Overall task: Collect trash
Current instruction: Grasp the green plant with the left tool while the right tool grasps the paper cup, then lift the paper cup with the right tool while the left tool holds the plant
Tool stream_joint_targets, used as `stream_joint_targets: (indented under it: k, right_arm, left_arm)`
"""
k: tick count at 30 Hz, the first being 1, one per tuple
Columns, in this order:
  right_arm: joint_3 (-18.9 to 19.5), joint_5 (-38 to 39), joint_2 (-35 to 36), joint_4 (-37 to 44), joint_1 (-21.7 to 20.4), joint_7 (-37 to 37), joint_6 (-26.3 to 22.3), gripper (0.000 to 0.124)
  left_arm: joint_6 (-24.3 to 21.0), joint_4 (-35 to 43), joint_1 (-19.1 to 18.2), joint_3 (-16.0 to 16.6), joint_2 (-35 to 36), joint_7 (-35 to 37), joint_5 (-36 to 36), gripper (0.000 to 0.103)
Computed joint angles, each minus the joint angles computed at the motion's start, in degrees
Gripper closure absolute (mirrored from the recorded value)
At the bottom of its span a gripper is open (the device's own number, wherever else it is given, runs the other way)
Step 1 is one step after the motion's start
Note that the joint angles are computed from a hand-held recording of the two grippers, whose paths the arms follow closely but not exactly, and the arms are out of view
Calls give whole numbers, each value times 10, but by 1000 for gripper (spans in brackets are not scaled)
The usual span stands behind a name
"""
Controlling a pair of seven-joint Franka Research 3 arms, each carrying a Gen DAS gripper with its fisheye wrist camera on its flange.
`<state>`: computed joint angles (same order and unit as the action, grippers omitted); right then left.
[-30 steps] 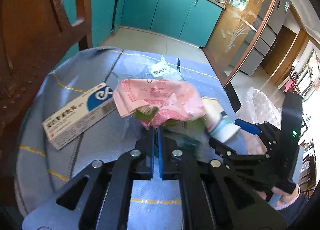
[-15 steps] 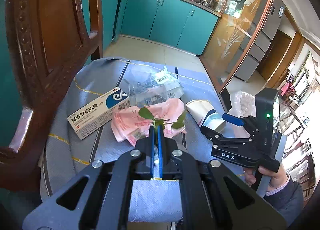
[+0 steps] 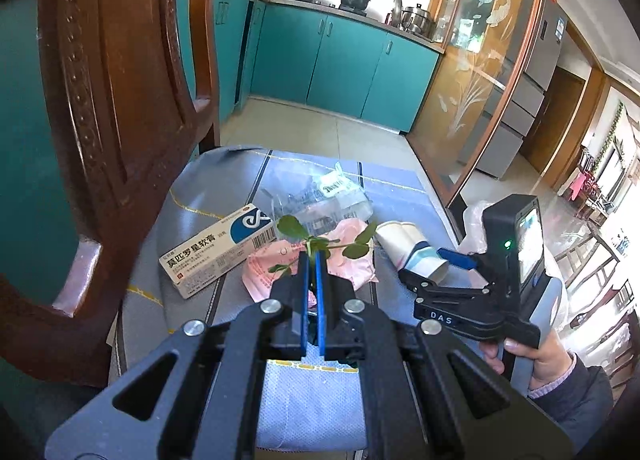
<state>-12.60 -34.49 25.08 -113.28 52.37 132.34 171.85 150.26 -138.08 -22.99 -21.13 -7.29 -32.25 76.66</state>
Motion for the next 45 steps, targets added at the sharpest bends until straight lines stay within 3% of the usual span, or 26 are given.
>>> stream_joint_targets:
  k: [23, 45]
  right_arm:
    - [-29, -70, -19, -18, 22, 59, 13, 60]
    - [13, -162, -36, -21, -19, 134, -5, 60]
  left_arm:
    - [-51, 4, -12, -10, -6, 31, -22, 99]
    - [-48, 8, -17, -6, 8, 45, -33, 99]
